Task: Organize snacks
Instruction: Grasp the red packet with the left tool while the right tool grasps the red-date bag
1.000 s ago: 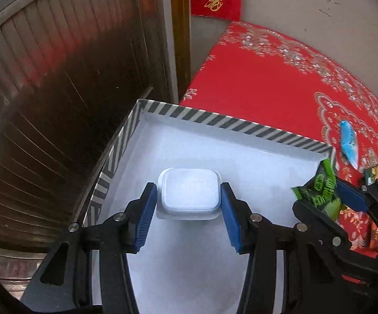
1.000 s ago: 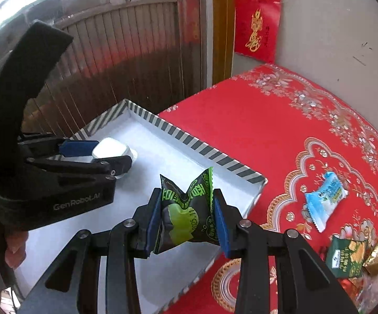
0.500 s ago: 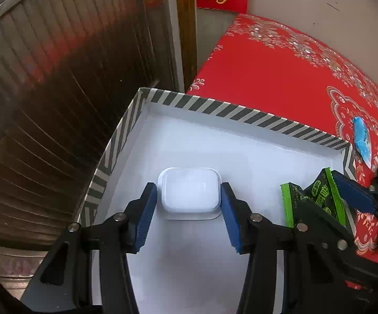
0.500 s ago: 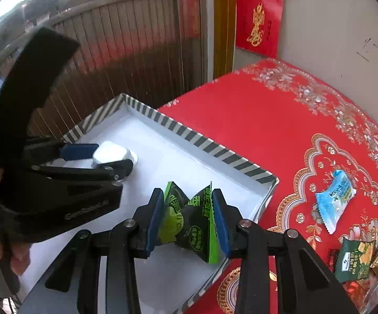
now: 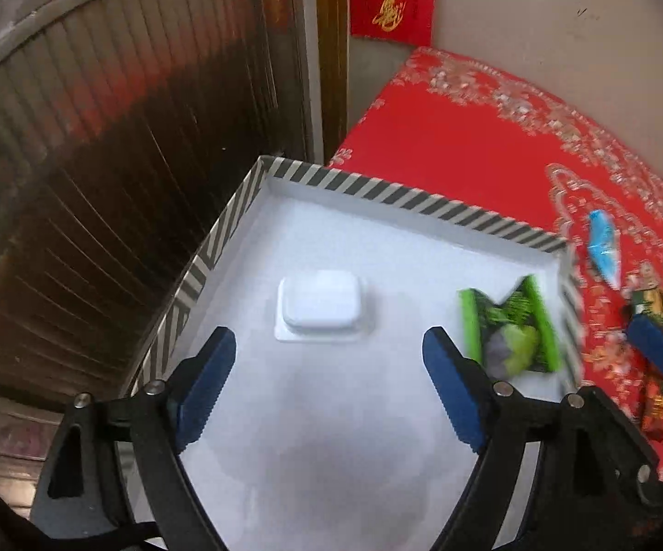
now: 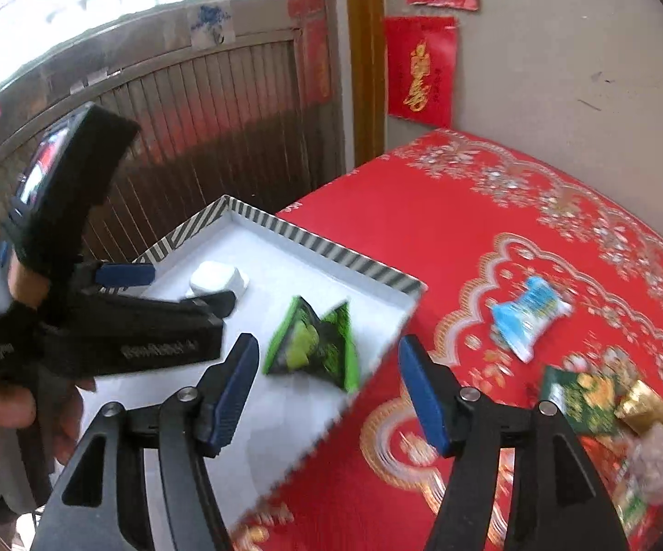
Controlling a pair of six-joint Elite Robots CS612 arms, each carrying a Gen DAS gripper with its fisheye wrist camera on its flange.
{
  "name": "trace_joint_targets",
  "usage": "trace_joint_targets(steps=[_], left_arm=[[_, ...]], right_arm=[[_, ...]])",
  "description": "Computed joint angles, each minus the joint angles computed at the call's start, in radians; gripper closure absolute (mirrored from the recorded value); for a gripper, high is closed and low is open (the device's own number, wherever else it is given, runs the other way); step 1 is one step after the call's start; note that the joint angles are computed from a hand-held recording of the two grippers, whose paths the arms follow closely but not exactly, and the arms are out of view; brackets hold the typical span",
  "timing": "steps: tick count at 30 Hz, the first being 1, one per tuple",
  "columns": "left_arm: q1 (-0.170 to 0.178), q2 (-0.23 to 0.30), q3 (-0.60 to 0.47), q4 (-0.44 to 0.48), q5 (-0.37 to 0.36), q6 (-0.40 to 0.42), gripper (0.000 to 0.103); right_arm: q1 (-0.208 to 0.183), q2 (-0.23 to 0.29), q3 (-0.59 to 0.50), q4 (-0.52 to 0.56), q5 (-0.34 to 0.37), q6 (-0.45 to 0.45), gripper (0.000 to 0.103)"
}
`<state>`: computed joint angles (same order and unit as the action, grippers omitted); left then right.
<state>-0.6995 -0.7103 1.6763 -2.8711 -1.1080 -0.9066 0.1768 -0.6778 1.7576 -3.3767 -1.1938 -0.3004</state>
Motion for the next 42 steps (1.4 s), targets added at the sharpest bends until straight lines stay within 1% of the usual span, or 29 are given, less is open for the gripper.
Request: trace_joint_targets(steps=[3,6,8,9,11,16,18,22,23,25,30,36,40,42], left_arm=[[-0.031,-0.016,0.014,-0.019,0.058,0.01,0.017],[-0.06,-0.023,0.021,-0.057,0.093,0.031,0.013],[-0.079,-0.024,0.024,-0.099,0.088,0.043,0.011],[-0.086,-0.024,0.023,-0.113,0.08,0.048,0.008],[-0.101,-0.018,0.014,-0.142,0.056,0.067,0.006],[-0.131,0.008,-0.035,-0.159,0.007,0.117,0.006],[-0.143,0.025,-0.067,-0.147,-0.01,0.132,0.006],[-0.161,0.059,-0.131,-0.1,-0.056,0.162,0.006],[-0.164,0.066,-0.146,-0.086,-0.064,0.168,0.006],[-0.168,0.086,-0.179,-0.067,-0.09,0.186,0.006],[-0.174,0.132,-0.259,-0.001,-0.139,0.216,0.006],[-0.18,0.172,-0.331,0.083,-0.147,0.271,0.006],[-0.18,0.189,-0.357,0.078,-0.173,0.297,0.006],[-0.179,0.197,-0.372,0.091,-0.185,0.307,0.006]], right_arm=[[-0.023,-0.018,0.047,-0.053,0.006,0.029,0.033],[-0.048,-0.035,0.096,-0.116,-0.014,0.054,0.029],[-0.073,-0.047,0.134,-0.156,-0.026,0.077,0.025],[-0.082,-0.052,0.147,-0.168,-0.03,0.087,0.024],[-0.105,-0.06,0.175,-0.186,-0.039,0.101,0.024],[-0.164,-0.081,0.23,-0.193,-0.103,0.107,0.024],[-0.198,-0.09,0.252,-0.202,-0.112,0.117,0.024],[-0.243,-0.105,0.285,-0.209,-0.132,0.137,0.023],[-0.26,-0.108,0.295,-0.215,-0.127,0.143,0.023],[-0.28,-0.112,0.308,-0.214,-0.116,0.156,0.023],[-0.313,-0.111,0.317,-0.205,-0.103,0.181,0.023],[-0.341,-0.107,0.32,-0.195,-0.086,0.197,0.023],[-0.352,-0.104,0.318,-0.195,-0.078,0.21,0.023],[-0.357,-0.103,0.315,-0.188,-0.076,0.214,0.023]])
